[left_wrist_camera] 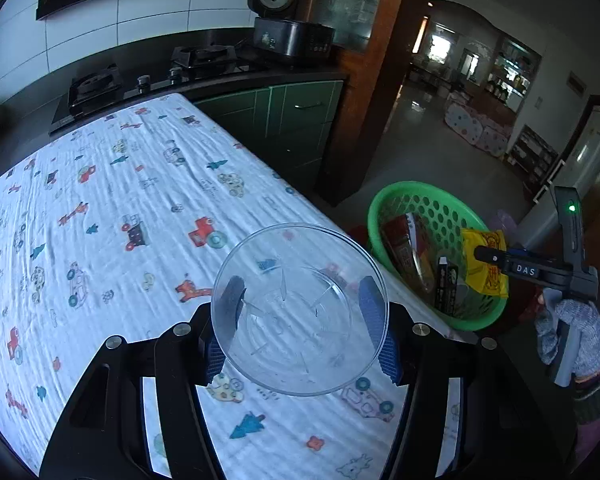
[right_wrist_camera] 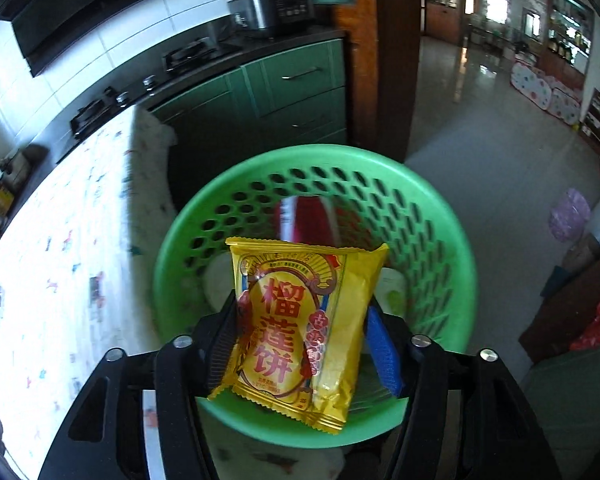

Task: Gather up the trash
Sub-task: 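Carry the packet and clear bowl over the green basket and open both grippers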

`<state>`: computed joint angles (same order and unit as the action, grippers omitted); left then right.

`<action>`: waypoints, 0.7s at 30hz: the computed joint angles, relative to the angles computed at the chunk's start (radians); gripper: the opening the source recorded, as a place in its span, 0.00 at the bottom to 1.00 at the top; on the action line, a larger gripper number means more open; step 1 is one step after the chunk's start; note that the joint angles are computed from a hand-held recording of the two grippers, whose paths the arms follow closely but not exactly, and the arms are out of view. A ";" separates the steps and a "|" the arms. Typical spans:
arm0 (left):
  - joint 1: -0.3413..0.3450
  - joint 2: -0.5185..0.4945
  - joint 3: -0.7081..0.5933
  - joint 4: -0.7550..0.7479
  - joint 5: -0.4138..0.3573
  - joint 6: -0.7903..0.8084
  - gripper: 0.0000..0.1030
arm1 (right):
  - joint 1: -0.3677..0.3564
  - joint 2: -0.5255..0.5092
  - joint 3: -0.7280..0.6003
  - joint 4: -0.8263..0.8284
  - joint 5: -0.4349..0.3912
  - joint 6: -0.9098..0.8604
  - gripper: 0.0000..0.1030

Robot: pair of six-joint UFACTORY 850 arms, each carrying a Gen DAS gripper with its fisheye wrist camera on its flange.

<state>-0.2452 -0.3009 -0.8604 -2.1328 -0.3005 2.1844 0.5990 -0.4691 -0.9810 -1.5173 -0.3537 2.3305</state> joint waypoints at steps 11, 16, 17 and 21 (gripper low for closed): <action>-0.128 -0.055 -0.072 0.018 0.024 -0.057 0.57 | -0.058 0.030 0.088 -0.264 0.017 0.268 0.74; -0.173 -0.101 -0.116 0.062 0.021 -0.117 0.57 | -0.057 0.068 0.135 -0.358 0.000 0.355 0.75; -0.183 -0.111 -0.126 0.069 0.024 -0.128 0.57 | -0.054 0.075 0.143 -0.372 -0.006 0.365 0.75; -0.208 -0.152 -0.170 0.146 0.030 -0.221 0.58 | -0.045 0.115 0.184 -0.450 -0.031 0.439 0.77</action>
<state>-0.4536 -0.4532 -1.0305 -1.9865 -0.2702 1.9632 0.5544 -0.3544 -0.7965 -1.9671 -0.3851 2.7700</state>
